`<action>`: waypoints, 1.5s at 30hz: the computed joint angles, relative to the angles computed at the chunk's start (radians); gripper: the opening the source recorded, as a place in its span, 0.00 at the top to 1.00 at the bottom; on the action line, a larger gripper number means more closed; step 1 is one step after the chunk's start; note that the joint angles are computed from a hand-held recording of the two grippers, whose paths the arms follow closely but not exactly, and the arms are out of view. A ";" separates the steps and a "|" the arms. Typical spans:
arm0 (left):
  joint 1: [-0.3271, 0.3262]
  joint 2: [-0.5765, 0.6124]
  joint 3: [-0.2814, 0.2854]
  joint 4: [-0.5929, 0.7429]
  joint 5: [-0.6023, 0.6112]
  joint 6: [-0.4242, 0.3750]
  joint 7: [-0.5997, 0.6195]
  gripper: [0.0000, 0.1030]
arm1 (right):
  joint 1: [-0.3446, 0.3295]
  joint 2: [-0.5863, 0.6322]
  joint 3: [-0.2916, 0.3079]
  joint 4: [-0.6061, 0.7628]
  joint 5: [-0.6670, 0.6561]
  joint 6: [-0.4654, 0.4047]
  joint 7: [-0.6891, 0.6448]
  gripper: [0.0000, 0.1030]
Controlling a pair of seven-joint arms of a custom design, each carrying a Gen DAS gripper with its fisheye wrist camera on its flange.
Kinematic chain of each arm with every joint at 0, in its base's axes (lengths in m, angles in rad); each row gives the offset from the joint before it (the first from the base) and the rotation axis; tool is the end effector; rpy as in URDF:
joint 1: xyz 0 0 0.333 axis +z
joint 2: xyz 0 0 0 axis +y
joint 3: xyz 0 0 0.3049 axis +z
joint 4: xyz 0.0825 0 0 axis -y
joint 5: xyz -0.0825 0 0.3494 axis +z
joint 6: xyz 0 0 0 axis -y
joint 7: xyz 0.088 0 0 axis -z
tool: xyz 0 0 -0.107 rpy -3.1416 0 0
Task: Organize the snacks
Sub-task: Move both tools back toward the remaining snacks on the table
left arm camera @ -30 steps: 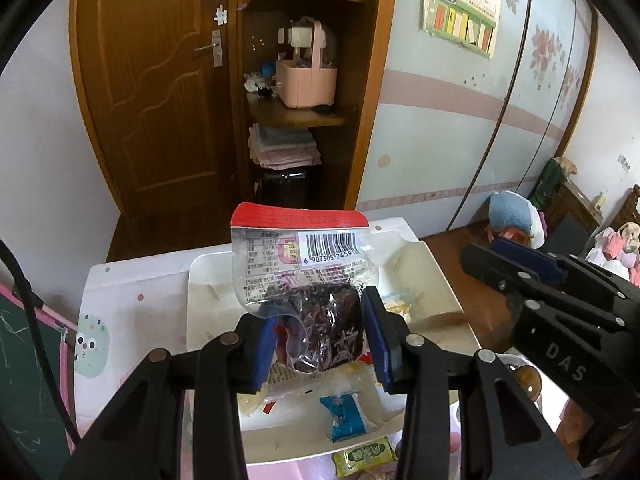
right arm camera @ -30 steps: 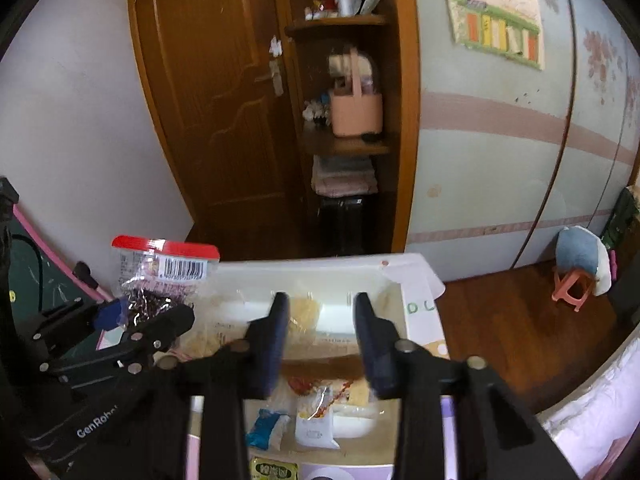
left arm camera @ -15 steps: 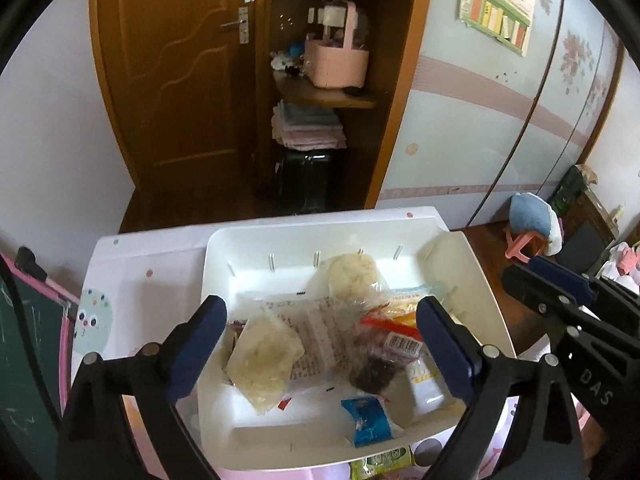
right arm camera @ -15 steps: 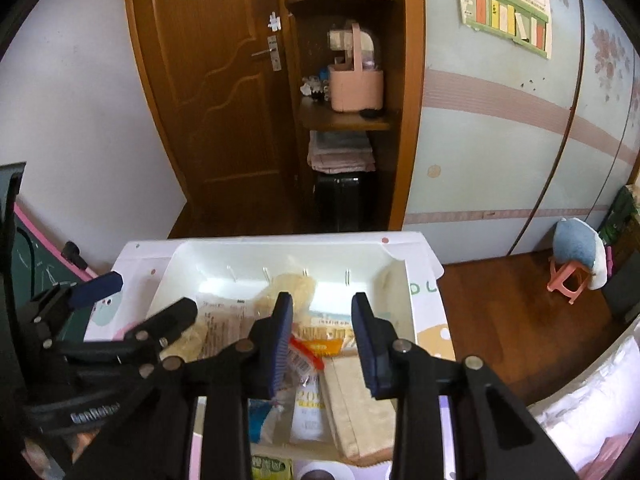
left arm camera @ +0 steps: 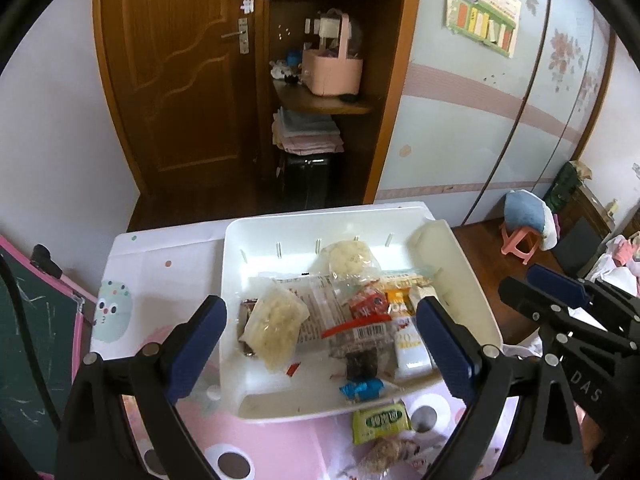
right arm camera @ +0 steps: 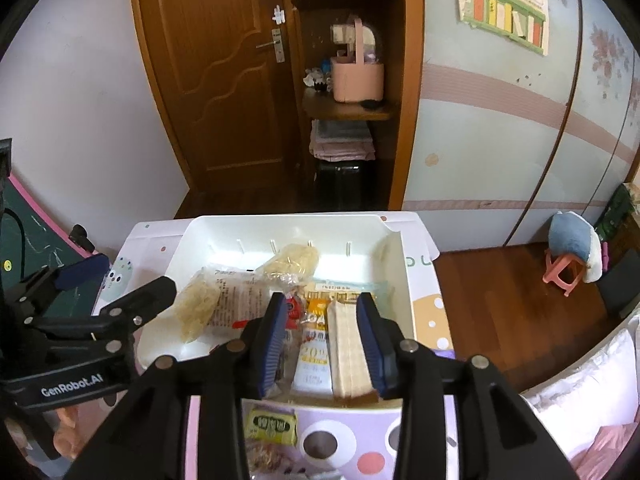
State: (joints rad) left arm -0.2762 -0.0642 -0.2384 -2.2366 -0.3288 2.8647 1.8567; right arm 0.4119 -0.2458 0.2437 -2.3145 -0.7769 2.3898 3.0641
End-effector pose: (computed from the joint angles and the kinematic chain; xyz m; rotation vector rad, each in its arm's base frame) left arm 0.4710 -0.2481 0.4835 -1.3589 2.3466 -0.9167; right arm 0.3745 0.2869 0.4797 -1.4983 2.1026 -0.7548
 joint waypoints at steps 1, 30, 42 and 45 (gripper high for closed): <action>-0.002 -0.025 0.002 -0.016 -0.012 -0.002 0.011 0.08 | 0.005 -0.013 0.008 -0.002 0.003 -0.016 0.004 0.62; -0.250 -0.481 0.102 -0.502 -0.269 0.051 0.354 0.02 | 0.215 -0.259 0.159 -0.263 0.162 -0.166 0.159 0.38; -0.254 -0.114 0.074 -0.445 -0.311 0.157 0.339 0.02 | 0.207 -0.057 0.125 -0.333 0.089 0.044 0.197 0.38; -0.233 -0.048 0.054 -0.409 -0.357 0.147 0.363 0.02 | 0.198 -0.018 0.104 -0.331 0.038 0.106 0.187 0.38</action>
State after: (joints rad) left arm -0.5090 -0.1121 -0.1841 -2.6460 -0.6861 3.0118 2.2199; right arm 0.6096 -0.2636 0.3477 -2.6454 -0.7391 2.4958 3.2513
